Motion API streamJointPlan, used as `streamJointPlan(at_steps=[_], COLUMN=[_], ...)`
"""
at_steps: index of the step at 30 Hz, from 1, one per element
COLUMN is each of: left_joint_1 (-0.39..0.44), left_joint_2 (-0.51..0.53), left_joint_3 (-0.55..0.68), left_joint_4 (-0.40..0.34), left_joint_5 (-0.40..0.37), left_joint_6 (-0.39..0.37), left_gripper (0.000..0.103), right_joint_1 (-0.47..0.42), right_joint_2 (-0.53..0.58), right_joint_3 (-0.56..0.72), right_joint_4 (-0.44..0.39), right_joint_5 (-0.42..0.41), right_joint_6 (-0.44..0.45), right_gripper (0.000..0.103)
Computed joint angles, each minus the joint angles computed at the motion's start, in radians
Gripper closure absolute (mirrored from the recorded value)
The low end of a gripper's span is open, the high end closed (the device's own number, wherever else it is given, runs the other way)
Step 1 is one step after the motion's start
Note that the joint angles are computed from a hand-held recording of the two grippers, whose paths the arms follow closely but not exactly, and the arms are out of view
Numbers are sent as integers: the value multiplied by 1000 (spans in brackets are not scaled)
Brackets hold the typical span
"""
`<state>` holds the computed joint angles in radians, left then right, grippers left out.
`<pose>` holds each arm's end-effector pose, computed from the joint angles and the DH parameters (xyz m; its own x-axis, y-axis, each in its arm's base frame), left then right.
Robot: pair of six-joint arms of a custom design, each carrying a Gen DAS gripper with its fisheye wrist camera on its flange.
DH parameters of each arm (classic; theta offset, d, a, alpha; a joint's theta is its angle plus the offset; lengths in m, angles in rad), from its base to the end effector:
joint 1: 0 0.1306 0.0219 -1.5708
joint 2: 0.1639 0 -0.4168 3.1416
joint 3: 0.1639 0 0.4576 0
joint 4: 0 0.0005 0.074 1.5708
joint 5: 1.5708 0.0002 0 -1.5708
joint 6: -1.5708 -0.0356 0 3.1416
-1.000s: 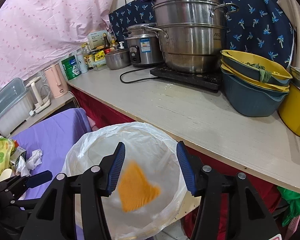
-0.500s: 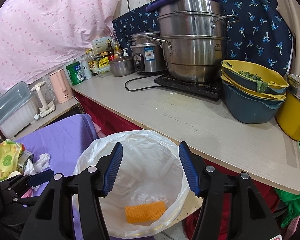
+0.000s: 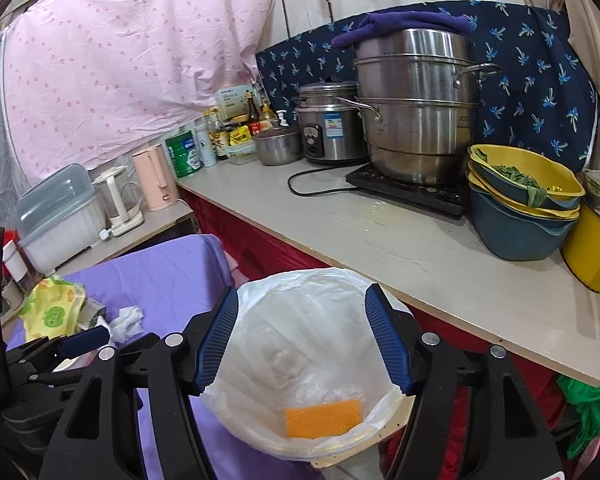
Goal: Collect trash
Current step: 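Move both tools back over the table toward the pink paper cup, then grasp the pink paper cup with the right tool while the left tool grasps the yellow-green snack bag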
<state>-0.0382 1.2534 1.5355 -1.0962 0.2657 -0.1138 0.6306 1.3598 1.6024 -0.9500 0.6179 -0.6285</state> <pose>0.4712 -0.0279 0.5910 -0.6972 0.1363 -0.7038 0.2981 0.9480 -0.1117 0.4362 0.2923 0.5898 -0.4980 0.2297 -0.8362 0.2075 0.9678 0.1423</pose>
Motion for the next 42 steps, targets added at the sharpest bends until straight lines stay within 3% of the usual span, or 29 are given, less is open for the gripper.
streamJointPlan(at_steps=[13,20,30,33,42], left_joint_1=[190,299,454,492,574], left_joint_2=[-27,-35,-3,2,29], left_joint_3=[15,11,16,5,-6], left_joint_4=[-31,-14,-29,-17,-16], left_joint_5=[3,-27,-22,-28,-23], left_joint_6=[-17,-46,-61,-69,-87], left_gripper=[33,32,32,22,20], right_joint_1=[107,158,216,227,245], right_joint_2=[73,138,252,296,440], right_joint_3=[98,168,259,294,416], right_joint_4=[3,-3,-19,-28,-67], right_joint_5=[-5,-33,-106,-132,-206], right_joint_6=[39,59,64,64,66], right_gripper=[35,33,29,28,25])
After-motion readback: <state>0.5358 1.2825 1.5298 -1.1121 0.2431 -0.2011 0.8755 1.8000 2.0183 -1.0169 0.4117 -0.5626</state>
